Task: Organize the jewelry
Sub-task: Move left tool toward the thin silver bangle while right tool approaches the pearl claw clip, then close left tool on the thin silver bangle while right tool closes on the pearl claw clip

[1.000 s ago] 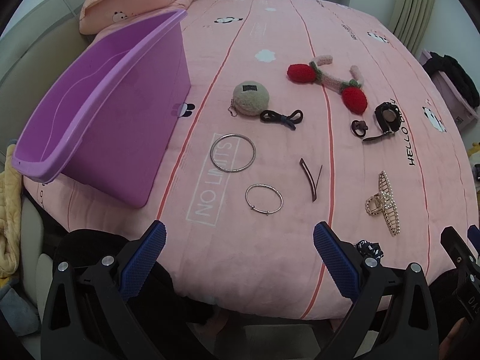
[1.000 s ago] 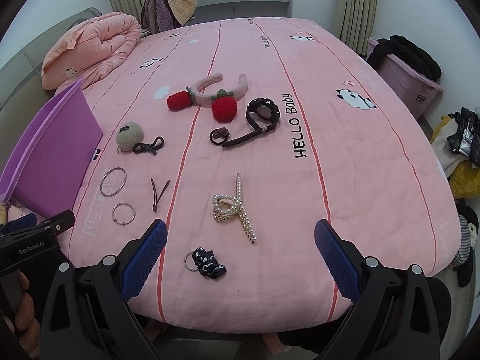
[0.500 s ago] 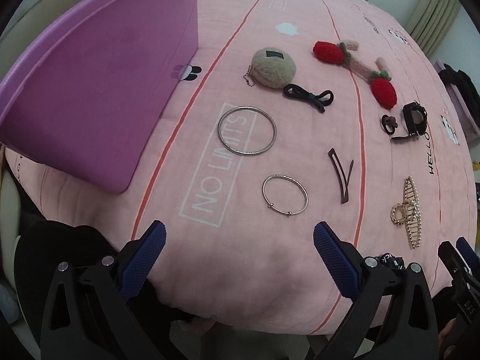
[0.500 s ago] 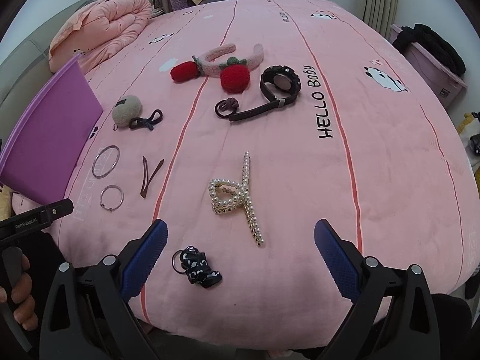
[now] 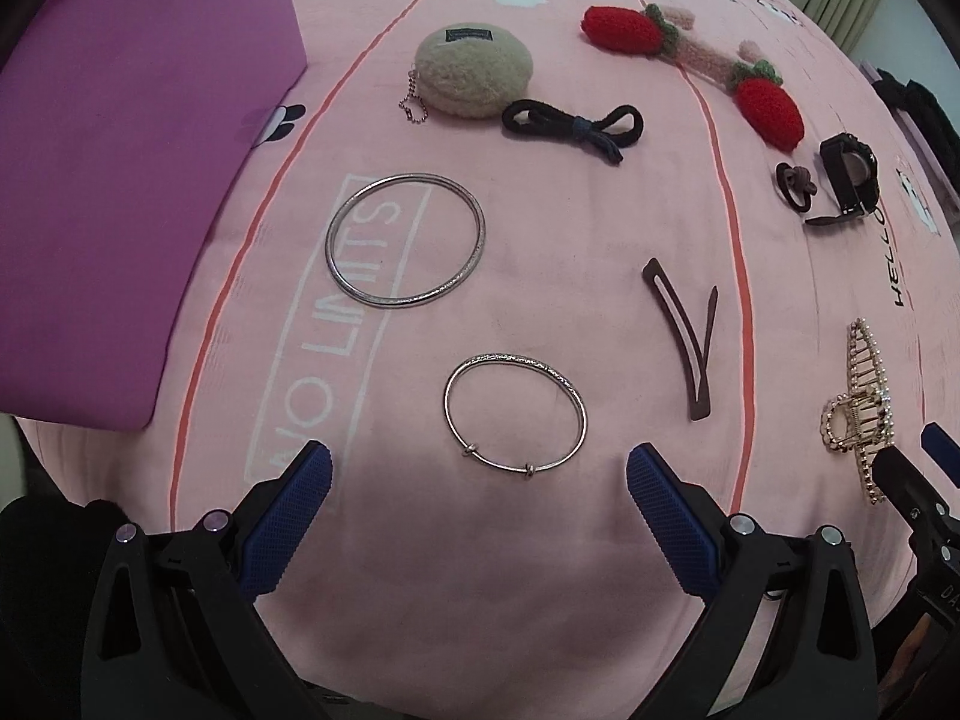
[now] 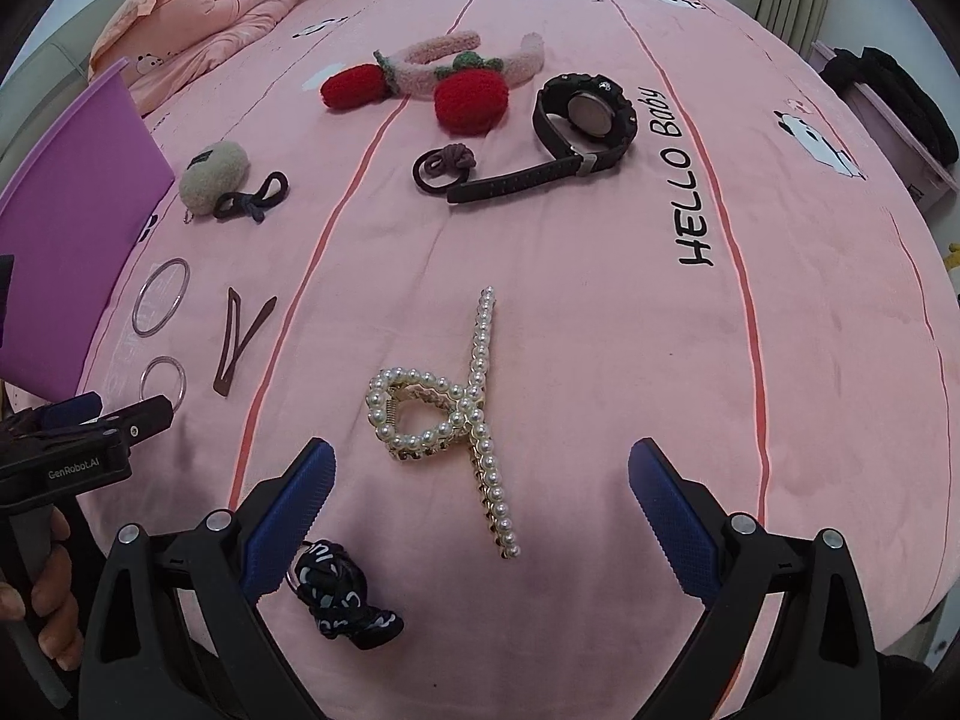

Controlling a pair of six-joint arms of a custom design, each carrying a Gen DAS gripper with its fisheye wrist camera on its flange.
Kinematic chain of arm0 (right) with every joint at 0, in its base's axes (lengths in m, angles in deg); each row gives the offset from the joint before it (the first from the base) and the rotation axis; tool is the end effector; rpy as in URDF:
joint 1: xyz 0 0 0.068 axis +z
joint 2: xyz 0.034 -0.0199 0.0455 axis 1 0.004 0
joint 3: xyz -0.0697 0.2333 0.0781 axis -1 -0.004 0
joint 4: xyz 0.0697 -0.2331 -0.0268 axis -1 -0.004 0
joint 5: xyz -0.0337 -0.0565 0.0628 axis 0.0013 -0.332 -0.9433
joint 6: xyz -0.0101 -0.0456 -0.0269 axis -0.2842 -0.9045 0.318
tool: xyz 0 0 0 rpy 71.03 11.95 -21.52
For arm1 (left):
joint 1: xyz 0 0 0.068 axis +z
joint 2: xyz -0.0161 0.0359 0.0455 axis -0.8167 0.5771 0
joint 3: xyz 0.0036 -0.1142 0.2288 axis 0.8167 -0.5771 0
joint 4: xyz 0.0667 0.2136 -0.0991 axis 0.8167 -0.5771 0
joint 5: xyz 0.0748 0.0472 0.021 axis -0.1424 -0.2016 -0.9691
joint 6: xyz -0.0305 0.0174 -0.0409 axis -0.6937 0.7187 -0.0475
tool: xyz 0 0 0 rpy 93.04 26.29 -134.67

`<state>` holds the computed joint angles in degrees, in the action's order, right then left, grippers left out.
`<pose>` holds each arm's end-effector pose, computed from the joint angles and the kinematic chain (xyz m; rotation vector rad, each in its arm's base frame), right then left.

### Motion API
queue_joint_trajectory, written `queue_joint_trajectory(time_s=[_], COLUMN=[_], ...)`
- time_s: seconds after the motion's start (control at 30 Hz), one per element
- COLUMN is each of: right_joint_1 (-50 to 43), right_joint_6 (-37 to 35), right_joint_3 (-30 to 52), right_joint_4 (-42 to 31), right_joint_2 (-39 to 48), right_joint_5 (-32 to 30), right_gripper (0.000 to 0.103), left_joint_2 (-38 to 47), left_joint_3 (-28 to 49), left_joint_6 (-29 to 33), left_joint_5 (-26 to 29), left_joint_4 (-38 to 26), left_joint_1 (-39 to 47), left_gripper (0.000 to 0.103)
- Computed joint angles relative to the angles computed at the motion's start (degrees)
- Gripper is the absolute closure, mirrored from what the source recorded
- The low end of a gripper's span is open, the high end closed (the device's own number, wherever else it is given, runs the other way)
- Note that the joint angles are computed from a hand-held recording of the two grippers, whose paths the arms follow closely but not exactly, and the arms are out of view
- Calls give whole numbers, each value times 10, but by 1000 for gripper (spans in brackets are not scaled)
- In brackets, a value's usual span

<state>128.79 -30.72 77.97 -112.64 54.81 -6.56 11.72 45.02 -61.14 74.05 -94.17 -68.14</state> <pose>0.1683 0.1282 0.3141 0.0879 2.7590 0.1229 0.2319 -0.0521 0.2843 0.0315 2.8702 0.0380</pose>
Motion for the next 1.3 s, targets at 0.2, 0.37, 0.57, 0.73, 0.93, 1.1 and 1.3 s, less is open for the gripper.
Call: queue_joint_trajectory(time_s=[0.2,0.37,0.57,0.73,0.93,1.1,1.3], right_joint_1=[-12,-24,-18,-19,-6,13,0], right_joint_6=[-24,-37,-55,-57,-49,-39,-37], right_joint_3=[-19,-39,-55,-65,-66,-56,-61], right_joint_4=[25,43,61,74,74,60,61], right_joint_2=[24,39,50,44,34,26,2], right_joint_5=[-9,-9,13,12,18,29,20], right_gripper=[9,9,9,9,17,44,60], left_joint_2=[13,16,18,18,-11,-43,-63], left_joint_3=[-22,-34,-59,-76,-89,-103,-76], left_joint_6=[5,8,-20,-27,-13,0,-7], left_joint_5=[8,2,-20,-17,-14,-31,-20], left_joint_4=[26,48,84,113,115,114,76], left_joint_1=[13,13,-3,-14,-6,-27,-33], left_gripper=[6,5,5,6,18,37,52])
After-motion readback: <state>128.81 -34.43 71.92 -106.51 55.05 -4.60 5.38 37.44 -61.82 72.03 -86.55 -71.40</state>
